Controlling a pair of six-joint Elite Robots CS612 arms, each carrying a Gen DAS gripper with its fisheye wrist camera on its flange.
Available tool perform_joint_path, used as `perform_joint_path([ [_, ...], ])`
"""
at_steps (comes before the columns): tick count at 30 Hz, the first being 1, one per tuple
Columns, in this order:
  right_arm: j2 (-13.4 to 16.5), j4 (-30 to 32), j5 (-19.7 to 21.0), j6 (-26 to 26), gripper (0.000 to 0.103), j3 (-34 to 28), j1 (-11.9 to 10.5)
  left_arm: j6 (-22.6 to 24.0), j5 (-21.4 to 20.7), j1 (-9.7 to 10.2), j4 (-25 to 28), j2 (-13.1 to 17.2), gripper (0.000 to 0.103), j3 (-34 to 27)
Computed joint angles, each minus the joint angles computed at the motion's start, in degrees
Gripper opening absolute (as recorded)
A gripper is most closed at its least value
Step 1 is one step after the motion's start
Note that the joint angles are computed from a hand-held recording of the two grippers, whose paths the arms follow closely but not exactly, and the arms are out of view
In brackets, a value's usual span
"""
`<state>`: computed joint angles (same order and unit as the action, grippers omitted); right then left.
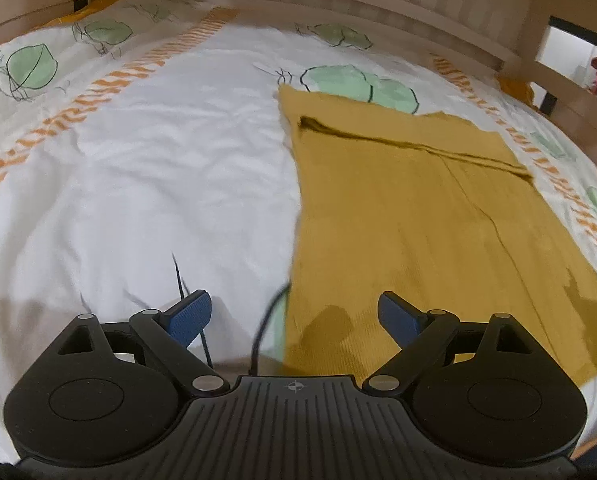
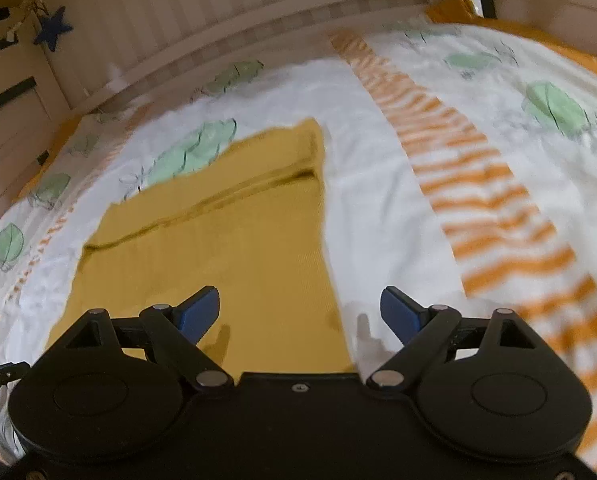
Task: Fold small clothes
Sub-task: 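Move both open tools over the folded sweater toward its hem end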
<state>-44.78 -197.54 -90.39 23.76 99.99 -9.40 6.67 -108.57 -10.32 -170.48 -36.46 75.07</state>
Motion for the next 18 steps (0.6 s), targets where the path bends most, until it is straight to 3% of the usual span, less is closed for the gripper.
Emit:
perform_joint_path([
  [8, -1.17, -0.87, 1.71, 1.79, 0.089, 4.87, 0.67, 0.89, -1.06, 0.00, -2.32, -1.80, 0.091, 4.60],
  [18, -1.18, -1.83, 4.97, 5.65, 0.094, 7.11, 0.44, 2.96, 1.84, -0.68, -2.17, -2.79, 0.091, 7.07],
])
